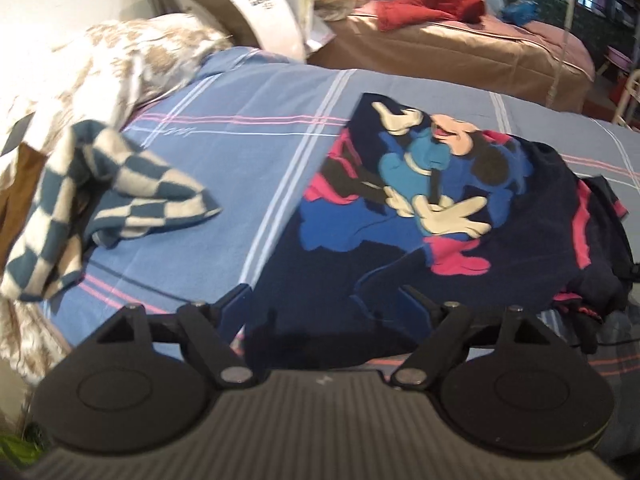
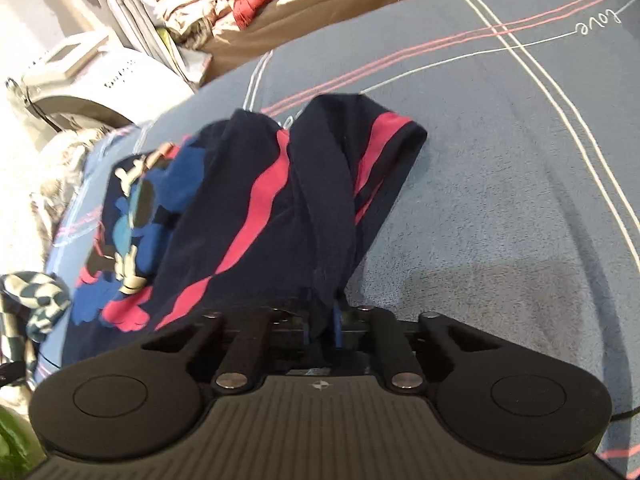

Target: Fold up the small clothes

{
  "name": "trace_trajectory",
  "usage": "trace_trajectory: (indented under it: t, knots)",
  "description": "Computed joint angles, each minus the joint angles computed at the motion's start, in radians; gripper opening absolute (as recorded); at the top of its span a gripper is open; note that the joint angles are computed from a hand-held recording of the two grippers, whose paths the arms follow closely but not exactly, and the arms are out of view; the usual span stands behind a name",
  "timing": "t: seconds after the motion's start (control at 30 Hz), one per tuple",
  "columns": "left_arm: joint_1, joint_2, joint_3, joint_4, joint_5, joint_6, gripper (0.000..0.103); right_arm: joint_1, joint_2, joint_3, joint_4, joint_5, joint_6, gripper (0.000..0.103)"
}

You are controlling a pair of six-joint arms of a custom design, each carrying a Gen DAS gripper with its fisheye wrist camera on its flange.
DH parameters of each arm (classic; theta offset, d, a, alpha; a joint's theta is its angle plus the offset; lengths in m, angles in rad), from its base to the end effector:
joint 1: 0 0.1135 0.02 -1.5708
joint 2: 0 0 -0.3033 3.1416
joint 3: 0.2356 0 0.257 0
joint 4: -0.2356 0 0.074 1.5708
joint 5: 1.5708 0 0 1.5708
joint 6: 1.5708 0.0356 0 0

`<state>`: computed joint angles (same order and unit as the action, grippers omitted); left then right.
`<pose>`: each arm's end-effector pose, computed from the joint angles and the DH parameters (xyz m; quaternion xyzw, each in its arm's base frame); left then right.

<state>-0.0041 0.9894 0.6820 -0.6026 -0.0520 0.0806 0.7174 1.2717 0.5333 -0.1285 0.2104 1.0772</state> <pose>0.1770 0.0011 0.2620 0.0316 0.9451 0.0370 0.3231 0.1754 0.1431 0.1965 0.2027 0.9120 0.2065 0.2909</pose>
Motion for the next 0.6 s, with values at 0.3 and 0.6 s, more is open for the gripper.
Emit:
trace_trajectory:
  t: [0.3, 0.6]
  knots:
    - [-0.225, 0.119, -0.001, 0.074, 0.024, -0.115, 0.080, 0.342, -0.370, 0.072, -0.522, 0.219, 0.222, 0.000]
    - [-0.583, 0.256, 0.009, 0.182, -0.021, -0.194, 0.080, 0.594, -0.455, 0.038, -0.735, 0.368, 0.558, 0.078]
